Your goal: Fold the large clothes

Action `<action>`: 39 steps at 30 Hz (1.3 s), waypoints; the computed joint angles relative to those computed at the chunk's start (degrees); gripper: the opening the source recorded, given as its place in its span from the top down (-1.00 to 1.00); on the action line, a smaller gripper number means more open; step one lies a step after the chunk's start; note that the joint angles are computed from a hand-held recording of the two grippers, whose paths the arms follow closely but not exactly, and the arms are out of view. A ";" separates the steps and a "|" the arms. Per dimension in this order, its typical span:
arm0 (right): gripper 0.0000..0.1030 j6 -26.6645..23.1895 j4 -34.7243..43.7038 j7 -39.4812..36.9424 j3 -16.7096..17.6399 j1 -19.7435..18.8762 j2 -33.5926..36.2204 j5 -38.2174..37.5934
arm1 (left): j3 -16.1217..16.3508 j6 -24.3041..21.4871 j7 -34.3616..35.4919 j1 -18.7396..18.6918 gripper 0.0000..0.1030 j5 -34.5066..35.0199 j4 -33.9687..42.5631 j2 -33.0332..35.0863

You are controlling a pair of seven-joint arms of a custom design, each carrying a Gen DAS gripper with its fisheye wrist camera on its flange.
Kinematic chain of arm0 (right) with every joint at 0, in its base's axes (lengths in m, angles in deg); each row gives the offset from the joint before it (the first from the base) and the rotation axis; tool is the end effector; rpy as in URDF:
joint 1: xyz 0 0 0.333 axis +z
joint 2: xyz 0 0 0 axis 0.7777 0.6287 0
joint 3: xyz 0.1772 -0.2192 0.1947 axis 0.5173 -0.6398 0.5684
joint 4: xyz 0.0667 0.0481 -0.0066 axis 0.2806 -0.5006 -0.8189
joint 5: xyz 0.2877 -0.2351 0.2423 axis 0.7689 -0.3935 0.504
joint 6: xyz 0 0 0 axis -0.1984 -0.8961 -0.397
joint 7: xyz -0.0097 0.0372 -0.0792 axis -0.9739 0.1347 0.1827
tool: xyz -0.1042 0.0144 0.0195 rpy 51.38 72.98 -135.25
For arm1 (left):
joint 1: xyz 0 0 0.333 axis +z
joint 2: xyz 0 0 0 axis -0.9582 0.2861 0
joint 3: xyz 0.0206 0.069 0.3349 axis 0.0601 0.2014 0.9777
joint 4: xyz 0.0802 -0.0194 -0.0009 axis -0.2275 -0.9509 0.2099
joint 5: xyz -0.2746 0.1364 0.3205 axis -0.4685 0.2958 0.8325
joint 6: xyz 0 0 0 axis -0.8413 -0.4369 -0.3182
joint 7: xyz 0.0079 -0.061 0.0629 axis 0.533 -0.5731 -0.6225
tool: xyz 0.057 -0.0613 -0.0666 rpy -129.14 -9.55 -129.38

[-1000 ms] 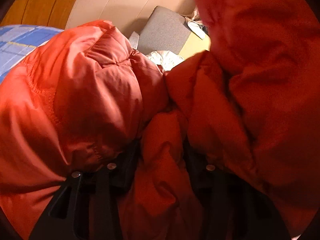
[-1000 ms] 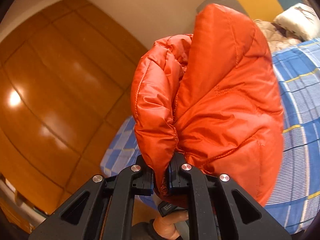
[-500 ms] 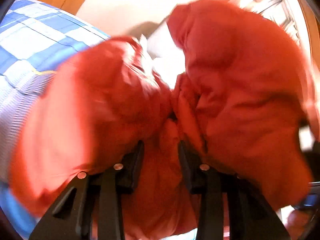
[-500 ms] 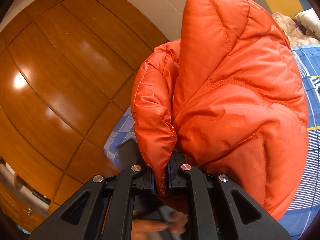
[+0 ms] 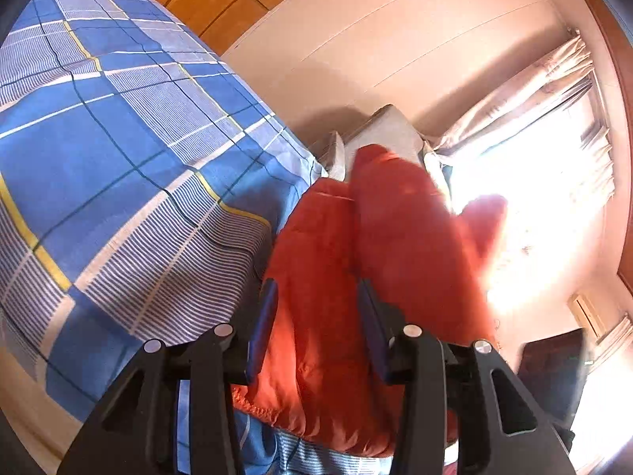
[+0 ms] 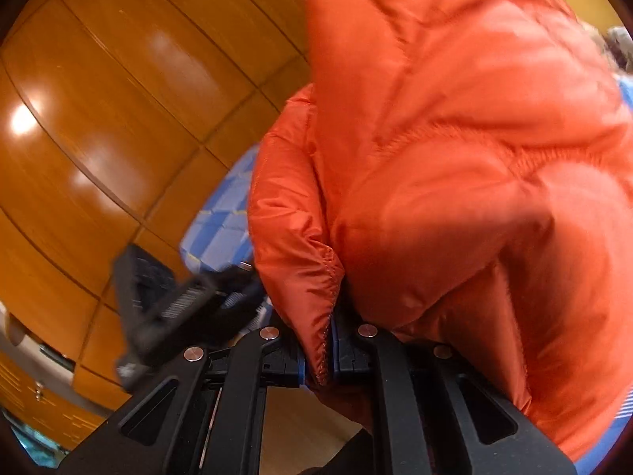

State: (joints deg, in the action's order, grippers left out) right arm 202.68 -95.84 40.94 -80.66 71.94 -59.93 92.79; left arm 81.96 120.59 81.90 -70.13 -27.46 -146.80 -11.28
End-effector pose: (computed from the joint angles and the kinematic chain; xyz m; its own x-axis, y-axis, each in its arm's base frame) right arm 0.5786 0.2330 0.5711 0.1886 -0.7846 -0.5907 -0.7924 0.2337 -0.5635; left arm 0.6417 -0.0179 0.5030 -0.1489 -0.6118 0.7768 -0.7376 -0.4545 -0.4994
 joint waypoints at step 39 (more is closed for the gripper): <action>-0.03 5.46 -1.10 17.85 3.62 1.18 1.08 -24.03 | -0.97 -15.81 5.53 1.31 0.19 7.11 3.52 2.73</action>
